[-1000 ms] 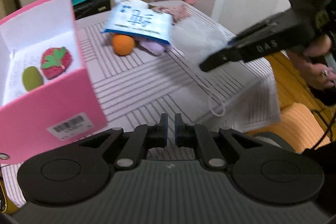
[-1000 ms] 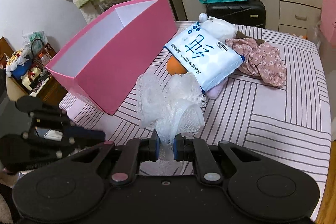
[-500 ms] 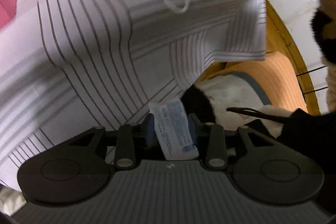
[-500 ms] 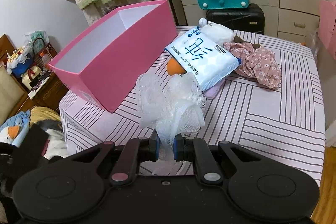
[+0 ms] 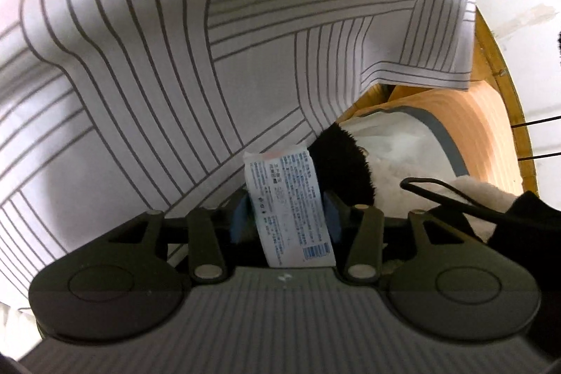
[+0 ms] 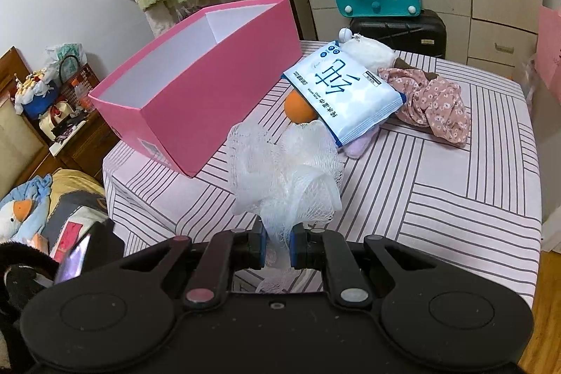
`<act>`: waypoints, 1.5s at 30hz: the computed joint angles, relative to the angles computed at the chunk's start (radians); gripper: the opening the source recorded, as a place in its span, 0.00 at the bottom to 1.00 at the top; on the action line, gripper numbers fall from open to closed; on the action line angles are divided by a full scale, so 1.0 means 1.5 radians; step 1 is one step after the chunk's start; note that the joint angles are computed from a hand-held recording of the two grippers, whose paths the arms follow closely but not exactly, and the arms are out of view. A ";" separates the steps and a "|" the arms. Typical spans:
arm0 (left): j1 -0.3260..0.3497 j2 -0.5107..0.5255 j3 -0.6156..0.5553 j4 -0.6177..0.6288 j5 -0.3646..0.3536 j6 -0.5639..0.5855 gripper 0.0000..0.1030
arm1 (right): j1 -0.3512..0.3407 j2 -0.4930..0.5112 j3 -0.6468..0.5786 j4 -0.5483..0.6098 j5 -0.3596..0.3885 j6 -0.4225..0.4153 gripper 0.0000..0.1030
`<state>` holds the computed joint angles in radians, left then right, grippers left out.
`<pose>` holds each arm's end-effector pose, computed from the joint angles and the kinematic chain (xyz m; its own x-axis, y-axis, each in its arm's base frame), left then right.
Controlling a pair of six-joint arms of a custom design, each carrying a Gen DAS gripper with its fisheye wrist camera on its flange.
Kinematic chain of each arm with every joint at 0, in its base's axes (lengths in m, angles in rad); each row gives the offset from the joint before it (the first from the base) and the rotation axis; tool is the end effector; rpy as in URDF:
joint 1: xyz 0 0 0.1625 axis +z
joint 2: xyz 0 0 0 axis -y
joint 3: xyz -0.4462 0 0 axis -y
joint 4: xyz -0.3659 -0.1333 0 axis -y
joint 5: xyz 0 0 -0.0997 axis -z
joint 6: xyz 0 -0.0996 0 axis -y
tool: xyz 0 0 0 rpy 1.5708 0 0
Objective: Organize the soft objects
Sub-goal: 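Lift the toothpaste box with the left gripper while the right gripper lifts the bath puff, then carry the toothpaste box and bath puff into the pink box with both grippers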
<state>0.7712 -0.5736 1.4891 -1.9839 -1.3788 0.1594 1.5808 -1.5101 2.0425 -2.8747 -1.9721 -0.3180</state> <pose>-0.3514 -0.5539 -0.0192 -0.5107 0.8552 -0.0887 0.7186 0.4812 0.5020 0.0992 -0.4768 0.4259 -0.8747 0.0258 0.4840 -0.2955 0.7632 -0.5747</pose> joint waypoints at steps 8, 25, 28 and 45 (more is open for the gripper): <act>-0.007 -0.003 0.029 -0.046 0.013 0.017 0.39 | -0.002 -0.001 0.003 0.002 0.000 0.002 0.14; -0.035 -0.078 -0.054 -0.043 0.028 0.077 0.38 | 0.042 -0.017 -0.065 0.167 -0.006 0.048 0.14; -0.033 -0.083 -0.087 -0.028 0.024 0.082 0.38 | 0.054 -0.013 -0.083 0.194 -0.011 0.055 0.14; -0.014 -0.099 -0.181 -0.063 0.044 0.133 0.38 | 0.119 0.069 -0.220 0.299 -0.024 0.020 0.14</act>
